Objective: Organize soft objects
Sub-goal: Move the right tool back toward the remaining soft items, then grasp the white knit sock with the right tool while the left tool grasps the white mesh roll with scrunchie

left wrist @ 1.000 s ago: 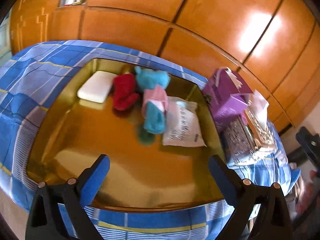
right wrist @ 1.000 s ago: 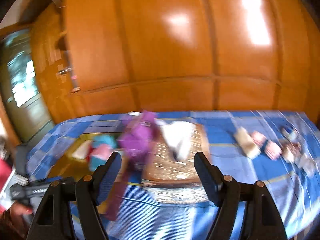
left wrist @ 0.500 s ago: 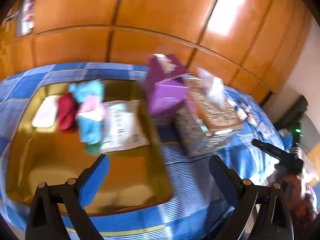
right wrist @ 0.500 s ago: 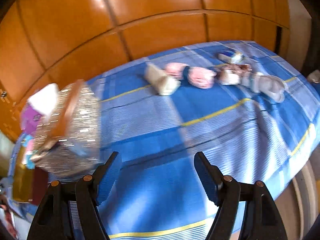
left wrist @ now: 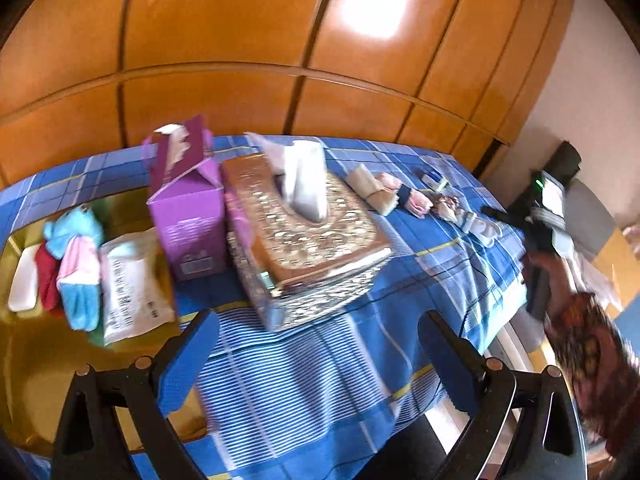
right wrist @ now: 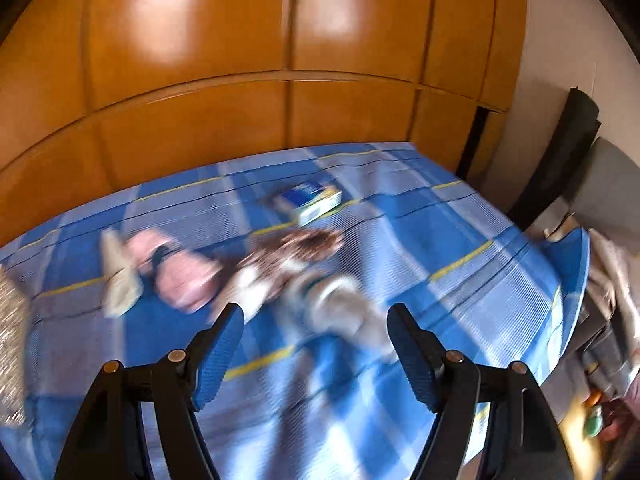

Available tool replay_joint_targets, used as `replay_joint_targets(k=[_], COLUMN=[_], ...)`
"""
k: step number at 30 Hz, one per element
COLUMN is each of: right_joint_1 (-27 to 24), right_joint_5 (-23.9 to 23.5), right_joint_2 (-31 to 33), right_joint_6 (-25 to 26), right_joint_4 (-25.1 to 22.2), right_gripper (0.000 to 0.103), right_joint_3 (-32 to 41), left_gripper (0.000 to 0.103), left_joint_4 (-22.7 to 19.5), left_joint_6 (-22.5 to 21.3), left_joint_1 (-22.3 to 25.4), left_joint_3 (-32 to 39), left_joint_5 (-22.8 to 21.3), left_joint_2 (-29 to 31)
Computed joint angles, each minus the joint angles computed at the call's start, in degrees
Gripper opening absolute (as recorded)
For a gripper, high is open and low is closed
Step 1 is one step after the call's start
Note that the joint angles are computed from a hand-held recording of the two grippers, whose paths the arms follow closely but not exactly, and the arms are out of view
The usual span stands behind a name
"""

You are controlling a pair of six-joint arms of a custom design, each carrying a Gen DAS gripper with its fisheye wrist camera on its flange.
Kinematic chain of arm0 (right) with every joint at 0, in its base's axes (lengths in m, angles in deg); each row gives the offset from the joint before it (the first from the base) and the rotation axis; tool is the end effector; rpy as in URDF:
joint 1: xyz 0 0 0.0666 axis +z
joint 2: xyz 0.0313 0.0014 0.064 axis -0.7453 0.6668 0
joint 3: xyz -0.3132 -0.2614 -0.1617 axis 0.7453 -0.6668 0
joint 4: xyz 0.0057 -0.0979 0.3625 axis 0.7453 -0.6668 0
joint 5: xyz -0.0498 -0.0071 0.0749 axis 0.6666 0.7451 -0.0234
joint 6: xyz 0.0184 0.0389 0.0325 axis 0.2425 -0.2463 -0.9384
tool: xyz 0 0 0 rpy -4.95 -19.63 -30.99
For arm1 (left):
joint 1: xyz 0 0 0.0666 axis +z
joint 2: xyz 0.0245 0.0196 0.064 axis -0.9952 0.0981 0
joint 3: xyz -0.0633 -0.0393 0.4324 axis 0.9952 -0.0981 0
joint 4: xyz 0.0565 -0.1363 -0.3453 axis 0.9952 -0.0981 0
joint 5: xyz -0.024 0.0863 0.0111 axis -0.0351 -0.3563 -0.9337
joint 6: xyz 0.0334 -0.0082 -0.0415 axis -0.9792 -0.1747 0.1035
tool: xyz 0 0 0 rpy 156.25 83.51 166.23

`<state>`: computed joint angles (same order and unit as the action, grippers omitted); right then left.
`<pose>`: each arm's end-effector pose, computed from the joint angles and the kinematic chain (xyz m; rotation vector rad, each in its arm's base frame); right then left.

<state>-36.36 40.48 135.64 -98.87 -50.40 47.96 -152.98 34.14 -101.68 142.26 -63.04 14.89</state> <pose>0.6158 0.1158 0.5305 0.2962 2.3522 -0.1792 0.4919 -0.1605 0.5870 0.2104 2.4051 -0.4456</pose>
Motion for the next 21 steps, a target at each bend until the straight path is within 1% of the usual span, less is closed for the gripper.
replay_joint_targets(k=[2, 6, 8, 10, 11, 12, 13, 14, 15, 17, 19, 20, 21], right_joint_1=[-1.5, -2.68, -3.25, -4.13, -4.43, -4.7, -4.93, -5.06, -5.16, -5.05, -4.58, -4.44, -4.36], right_joint_5=[-1.32, -2.49, -5.19, -9.69, -11.21, -12.39, -13.37, -14.02, -14.55, -15.2, -14.75, -14.57, -14.73], right_joint_2=[2.48, 5.99, 6.25, 5.23, 4.69, 4.3, 3.68, 3.11, 2.5, 1.16, 0.05, -0.23, -0.89], right_joint_6=[0.97, 3.82, 2.84, 0.52, -0.46, -1.47, -2.59, -3.11, -3.52, -4.01, -4.35, -5.0, -6.11], right_joint_4=[-1.9, -5.42, -4.64, -1.96, -0.77, 0.16, 1.8, 3.16, 4.56, 7.03, 8.37, 9.09, 10.21], right_gripper=[0.075, 0.075, 0.075, 0.073, 0.071, 0.063, 0.052, 0.047, 0.037, 0.032, 0.026, 0.025, 0.021], right_joint_3=[3.12, 6.22, 4.87, 1.96, 0.63, -0.48, -2.16, -3.42, -4.76, -7.25, -8.84, -9.4, -10.45], left_gripper=[0.1, 0.1, 0.1, 0.1, 0.1, 0.1, 0.1, 0.1, 0.1, 0.1, 0.1, 0.1, 0.1], left_joint_4=[-0.76, -2.05, -2.91, -4.06, -4.63, -5.38, -6.02, -6.61, -7.0, -8.16, -9.17, -9.95, -10.81], left_joint_6=[-0.23, -0.75, -0.94, -1.05, -1.03, -1.02, -1.15, -1.39, -1.57, -2.06, -2.35, -2.39, -2.39], left_joint_1=[-0.76, -1.82, -2.36, -2.85, -3.15, -3.49, -3.77, -4.09, -4.4, -5.19, -5.87, -6.24, -6.62], left_joint_3=[1.01, 2.67, 3.89, 5.5, 6.47, 7.7, 8.81, 10.12, 11.11, 14.0, 16.94, 18.74, 20.74], left_joint_5=[-0.12, -0.81, -1.07, -1.12, -1.0, -0.91, -0.85, -0.79, -0.92, -1.31, -1.07, -0.91, -0.79], left_joint_2=[0.56, 1.64, 2.46, 3.5, 4.14, 4.92, 5.56, 6.32, 6.9, 8.48, 10.11, 11.1, 12.24])
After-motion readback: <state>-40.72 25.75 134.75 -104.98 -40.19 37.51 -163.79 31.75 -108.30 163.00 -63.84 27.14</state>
